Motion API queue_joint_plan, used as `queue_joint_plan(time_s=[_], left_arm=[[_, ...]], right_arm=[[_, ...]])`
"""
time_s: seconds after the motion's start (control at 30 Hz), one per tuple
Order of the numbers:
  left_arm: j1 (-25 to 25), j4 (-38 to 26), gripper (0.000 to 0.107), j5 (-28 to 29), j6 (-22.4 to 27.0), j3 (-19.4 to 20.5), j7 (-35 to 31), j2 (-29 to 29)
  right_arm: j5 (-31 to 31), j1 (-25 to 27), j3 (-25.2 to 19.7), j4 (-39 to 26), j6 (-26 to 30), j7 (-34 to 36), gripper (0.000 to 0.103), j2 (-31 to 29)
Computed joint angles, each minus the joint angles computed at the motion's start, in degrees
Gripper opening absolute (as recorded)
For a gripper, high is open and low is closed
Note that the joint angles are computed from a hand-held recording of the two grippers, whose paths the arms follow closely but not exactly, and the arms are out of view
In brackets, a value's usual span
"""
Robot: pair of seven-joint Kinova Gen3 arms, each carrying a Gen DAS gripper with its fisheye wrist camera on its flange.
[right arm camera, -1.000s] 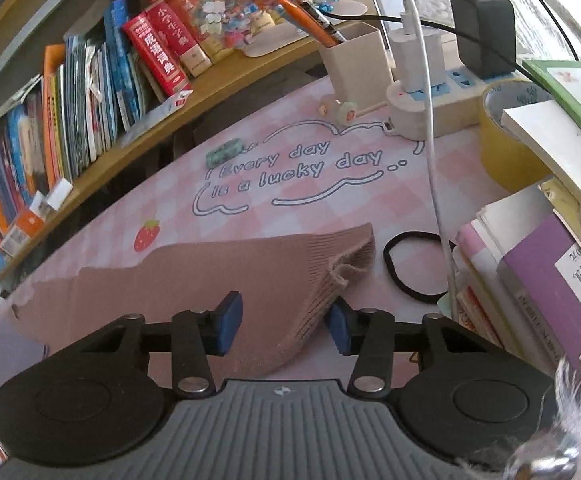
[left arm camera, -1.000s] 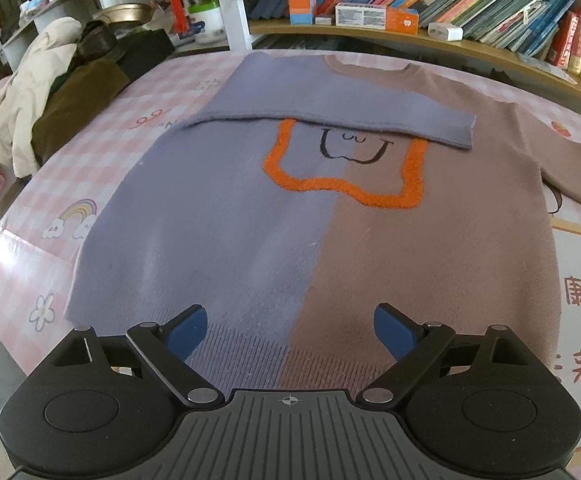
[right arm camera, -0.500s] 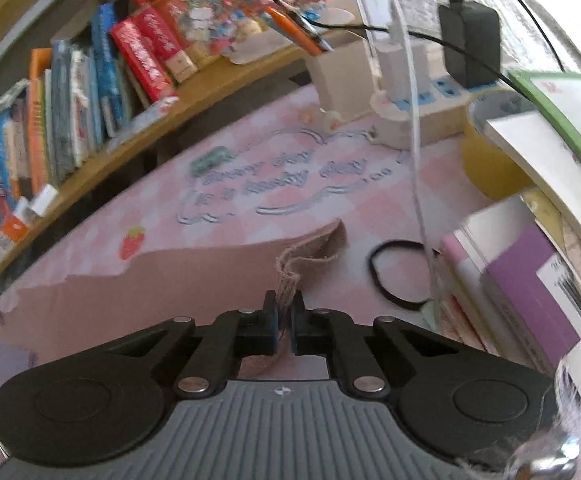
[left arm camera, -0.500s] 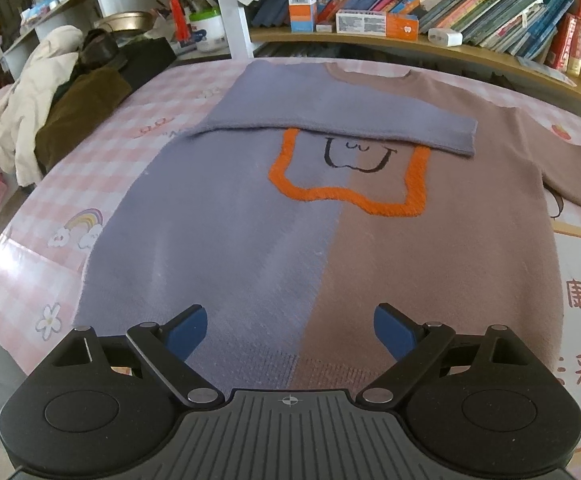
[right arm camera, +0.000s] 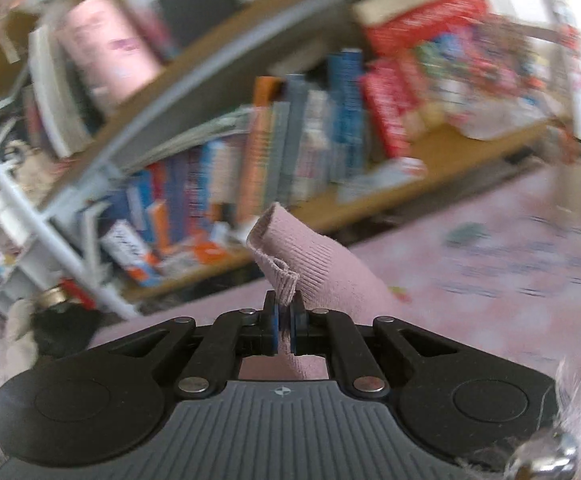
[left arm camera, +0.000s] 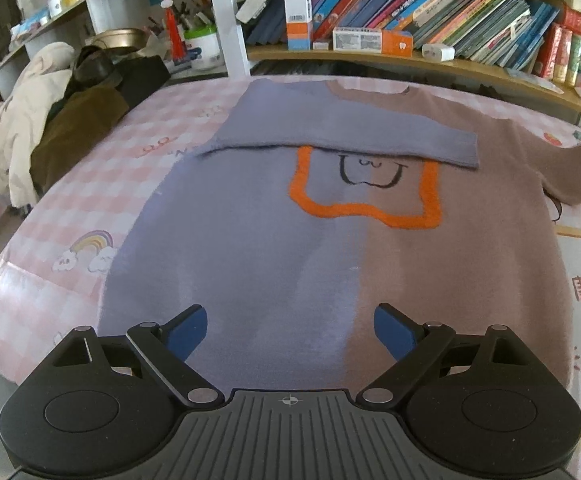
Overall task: Fold clothes
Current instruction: 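Grasp the pink sleeve cuff with the right gripper and lift it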
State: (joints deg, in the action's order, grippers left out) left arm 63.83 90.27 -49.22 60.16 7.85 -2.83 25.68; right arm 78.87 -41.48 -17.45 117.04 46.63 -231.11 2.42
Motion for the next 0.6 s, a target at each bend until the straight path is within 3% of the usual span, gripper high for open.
queue_joint_plan(time_s=[0.23,0.6], left_arm=[[-3.96,10.4,0.093,-4.41,-7.47,0.27,2.0,-6.63],[-14.66,21.42,0.093,-7.97,-16.16,3.41,-1.83,-14.42]], right_arm=[[2.57,-5.14,2.23,-16.85,1.39,8.27,0.005,12.09],[-6.76,-11.87,7.99,-42.37,2.33,24.66,0.005,30.2]])
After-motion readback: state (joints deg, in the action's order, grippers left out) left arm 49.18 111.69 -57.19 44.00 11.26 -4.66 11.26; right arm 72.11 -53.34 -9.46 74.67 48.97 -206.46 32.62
